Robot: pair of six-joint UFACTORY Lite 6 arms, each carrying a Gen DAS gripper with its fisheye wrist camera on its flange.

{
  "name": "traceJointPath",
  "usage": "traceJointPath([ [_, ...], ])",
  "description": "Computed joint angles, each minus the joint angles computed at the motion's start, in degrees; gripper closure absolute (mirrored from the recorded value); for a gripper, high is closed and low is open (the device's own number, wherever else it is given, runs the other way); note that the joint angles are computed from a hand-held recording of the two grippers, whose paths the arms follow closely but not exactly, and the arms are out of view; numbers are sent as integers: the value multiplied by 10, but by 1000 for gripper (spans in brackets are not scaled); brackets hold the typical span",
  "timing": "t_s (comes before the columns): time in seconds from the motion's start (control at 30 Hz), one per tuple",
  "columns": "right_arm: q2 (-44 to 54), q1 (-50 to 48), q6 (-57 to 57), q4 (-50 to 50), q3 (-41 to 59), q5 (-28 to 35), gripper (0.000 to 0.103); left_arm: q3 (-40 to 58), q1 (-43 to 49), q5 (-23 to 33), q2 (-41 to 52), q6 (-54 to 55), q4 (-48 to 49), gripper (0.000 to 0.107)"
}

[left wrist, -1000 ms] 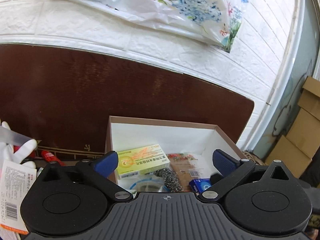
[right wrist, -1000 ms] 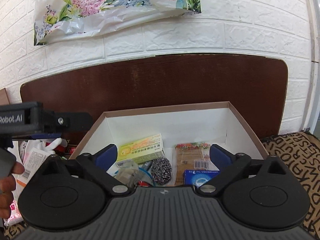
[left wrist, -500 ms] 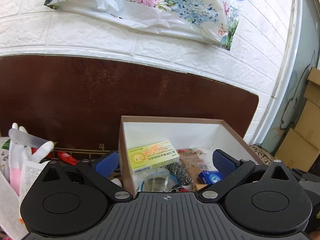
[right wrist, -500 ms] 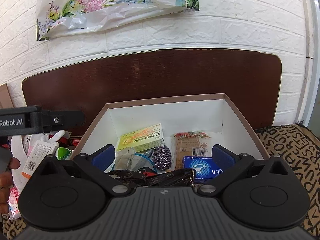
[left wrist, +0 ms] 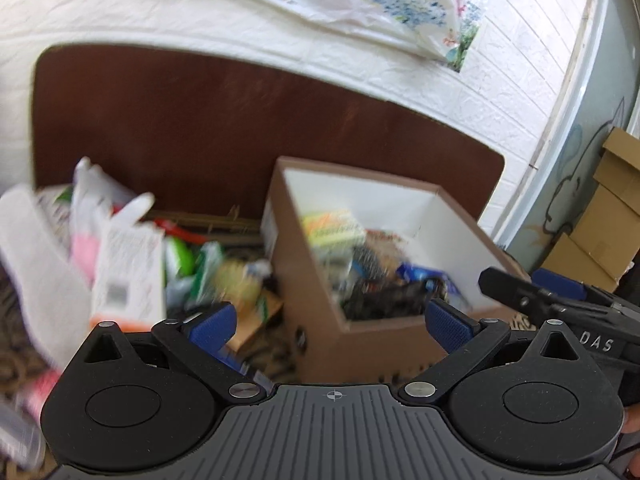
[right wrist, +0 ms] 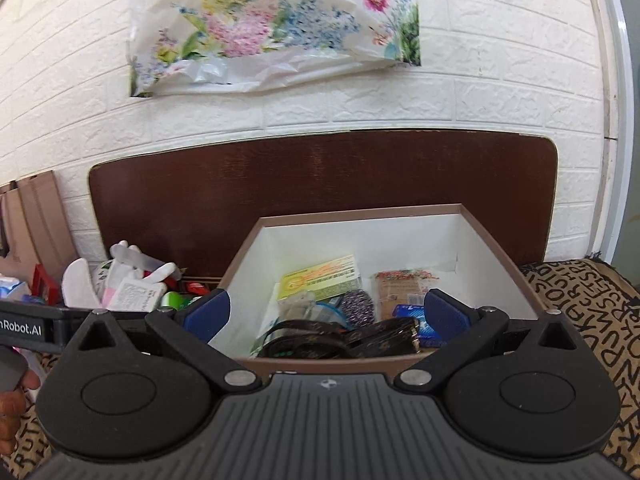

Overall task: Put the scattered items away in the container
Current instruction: 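Withdraw both tools from the box toward the scattered items, then grasp the white-and-pink glove with the left tool while the right tool grasps the clear plastic case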

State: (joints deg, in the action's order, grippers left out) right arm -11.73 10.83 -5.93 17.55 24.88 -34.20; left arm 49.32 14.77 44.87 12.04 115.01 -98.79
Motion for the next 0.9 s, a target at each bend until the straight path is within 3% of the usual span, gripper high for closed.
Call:
traceJointPath([
  [0.23, -18, 168, -55, 154, -70, -78, 0, -107, 145, 59, -34, 69, 46, 4],
  [0.47, 81, 323, -18, 217, -56, -149, 0, -149, 305, 87, -8, 150, 116, 4],
  [0.7, 207, 410, 0, 215, 26, -140, 0, -100, 434, 97, 48, 159, 169, 4],
  [0.9, 250, 429, 14, 178, 85, -107, 0, -25, 503, 114, 95, 138, 179, 4],
])
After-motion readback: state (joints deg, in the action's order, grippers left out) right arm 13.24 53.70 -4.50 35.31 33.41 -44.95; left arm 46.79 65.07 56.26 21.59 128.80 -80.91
